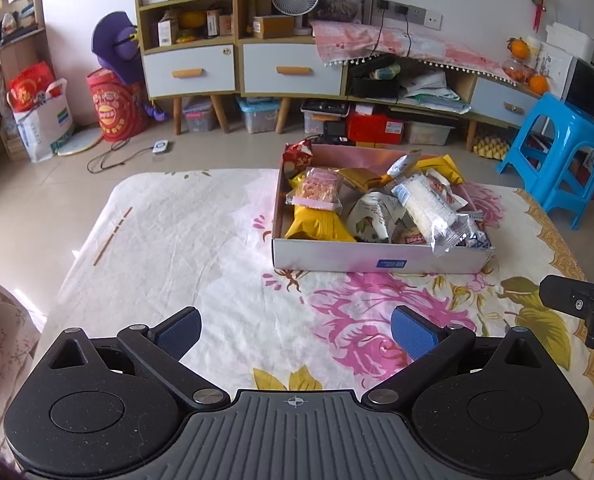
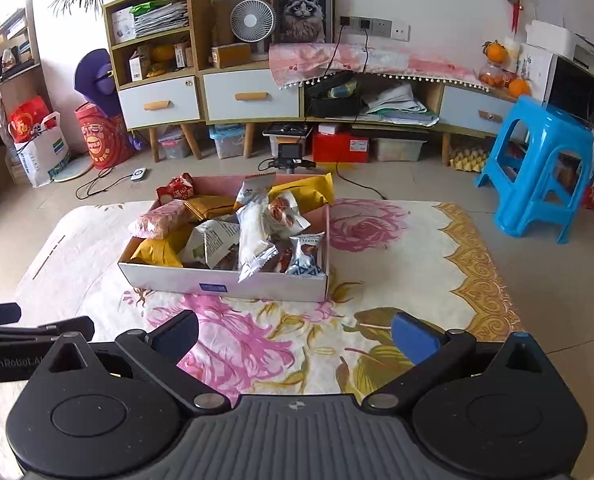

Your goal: Organize snacks

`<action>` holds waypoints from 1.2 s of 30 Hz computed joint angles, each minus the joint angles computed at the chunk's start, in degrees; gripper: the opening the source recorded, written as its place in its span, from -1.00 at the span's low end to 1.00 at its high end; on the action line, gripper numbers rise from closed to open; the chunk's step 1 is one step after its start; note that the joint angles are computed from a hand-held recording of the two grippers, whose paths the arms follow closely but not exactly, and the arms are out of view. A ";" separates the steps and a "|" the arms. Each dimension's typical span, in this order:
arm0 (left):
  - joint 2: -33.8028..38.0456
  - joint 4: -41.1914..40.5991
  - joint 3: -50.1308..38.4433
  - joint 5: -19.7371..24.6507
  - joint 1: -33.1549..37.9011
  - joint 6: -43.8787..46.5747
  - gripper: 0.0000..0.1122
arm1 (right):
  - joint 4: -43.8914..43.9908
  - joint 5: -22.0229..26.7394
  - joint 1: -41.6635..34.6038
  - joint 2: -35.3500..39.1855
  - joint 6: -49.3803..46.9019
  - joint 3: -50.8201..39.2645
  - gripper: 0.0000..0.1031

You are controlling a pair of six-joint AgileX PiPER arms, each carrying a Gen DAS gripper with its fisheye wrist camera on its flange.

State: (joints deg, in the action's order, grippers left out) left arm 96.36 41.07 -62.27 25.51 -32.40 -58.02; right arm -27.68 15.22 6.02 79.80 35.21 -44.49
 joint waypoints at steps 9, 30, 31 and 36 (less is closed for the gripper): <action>1.08 -1.79 -1.03 1.49 -0.77 1.44 0.82 | 1.58 0.39 0.54 0.35 -1.15 -0.28 0.84; 0.69 -7.80 -1.08 0.86 -0.11 6.49 0.82 | 1.68 1.52 1.42 0.99 -1.06 -0.51 0.84; 0.67 -7.87 -1.11 0.90 -0.16 6.56 0.82 | 1.90 1.53 1.42 1.07 -1.29 -0.56 0.84; 0.68 -7.96 -1.18 0.99 -0.27 6.56 0.82 | 1.47 1.65 1.61 1.07 -0.83 -0.57 0.84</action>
State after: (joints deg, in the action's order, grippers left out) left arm 97.04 33.12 -63.46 26.51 -32.67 -51.46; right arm -26.22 16.87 7.63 80.87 34.38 -45.06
